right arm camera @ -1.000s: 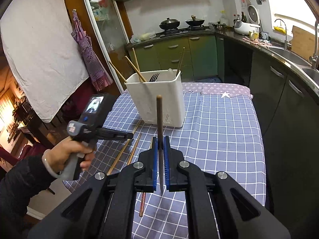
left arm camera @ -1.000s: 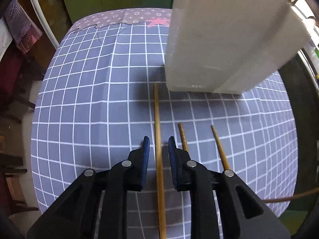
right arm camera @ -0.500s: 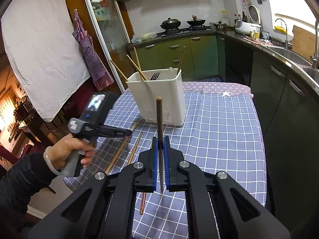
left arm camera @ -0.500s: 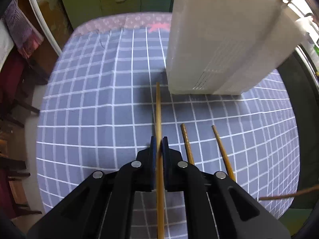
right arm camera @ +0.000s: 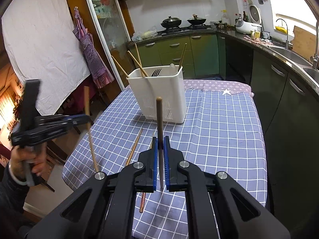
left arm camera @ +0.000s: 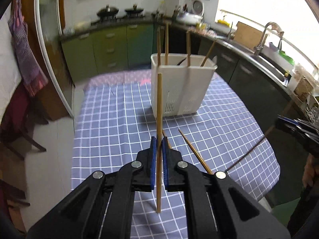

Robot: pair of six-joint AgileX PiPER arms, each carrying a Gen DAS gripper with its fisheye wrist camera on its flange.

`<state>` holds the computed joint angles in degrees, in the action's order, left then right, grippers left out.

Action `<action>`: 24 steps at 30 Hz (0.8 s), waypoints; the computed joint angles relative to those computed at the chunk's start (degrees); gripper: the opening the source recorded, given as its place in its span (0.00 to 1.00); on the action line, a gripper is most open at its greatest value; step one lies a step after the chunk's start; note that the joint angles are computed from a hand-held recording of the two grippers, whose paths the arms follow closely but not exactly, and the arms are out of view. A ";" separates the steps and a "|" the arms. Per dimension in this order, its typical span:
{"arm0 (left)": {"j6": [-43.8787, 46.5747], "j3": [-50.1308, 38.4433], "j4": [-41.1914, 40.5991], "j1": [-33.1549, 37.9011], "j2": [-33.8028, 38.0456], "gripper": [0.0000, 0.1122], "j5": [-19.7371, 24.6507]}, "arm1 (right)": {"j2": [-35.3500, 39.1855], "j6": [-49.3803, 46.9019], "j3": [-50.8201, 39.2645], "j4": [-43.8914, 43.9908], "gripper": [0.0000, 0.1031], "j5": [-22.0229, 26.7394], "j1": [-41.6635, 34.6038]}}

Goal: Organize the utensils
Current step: 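Carry the chopstick over the holder with the left gripper while the right gripper holds its chopstick upright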

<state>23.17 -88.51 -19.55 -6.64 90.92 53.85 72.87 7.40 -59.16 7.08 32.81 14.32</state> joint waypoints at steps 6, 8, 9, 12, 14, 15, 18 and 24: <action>6.14 6.16 -3.47 1.78 -6.14 0.05 -3.06 | 0.40 2.06 -0.35 -2.33 0.06 0.20 1.13; 6.54 5.67 -3.79 1.95 -6.44 0.05 -2.67 | 0.47 2.95 -0.44 -3.22 0.06 0.25 1.63; 6.53 5.27 -3.89 1.96 -6.38 0.05 -2.50 | 0.39 2.90 -0.39 -3.25 0.06 0.28 1.62; 6.69 4.32 -4.28 2.24 -5.85 0.05 -2.10 | 0.37 3.42 -0.36 -3.86 0.06 0.22 2.00; 6.14 2.93 -4.25 2.14 -4.93 0.05 -1.26 | 0.27 3.37 -0.36 -3.88 0.06 0.28 2.03; 5.80 2.09 -4.14 1.97 -4.37 0.05 -0.75 | 0.25 3.30 -0.37 -3.83 0.06 0.31 2.01; 4.57 0.14 -3.28 1.01 -3.42 0.05 0.14 | 0.23 3.51 -0.38 -3.98 0.06 0.33 2.11; 1.79 -10.48 -3.01 -0.16 0.44 0.05 5.63 | 0.21 3.24 -0.36 -3.80 0.06 0.31 2.08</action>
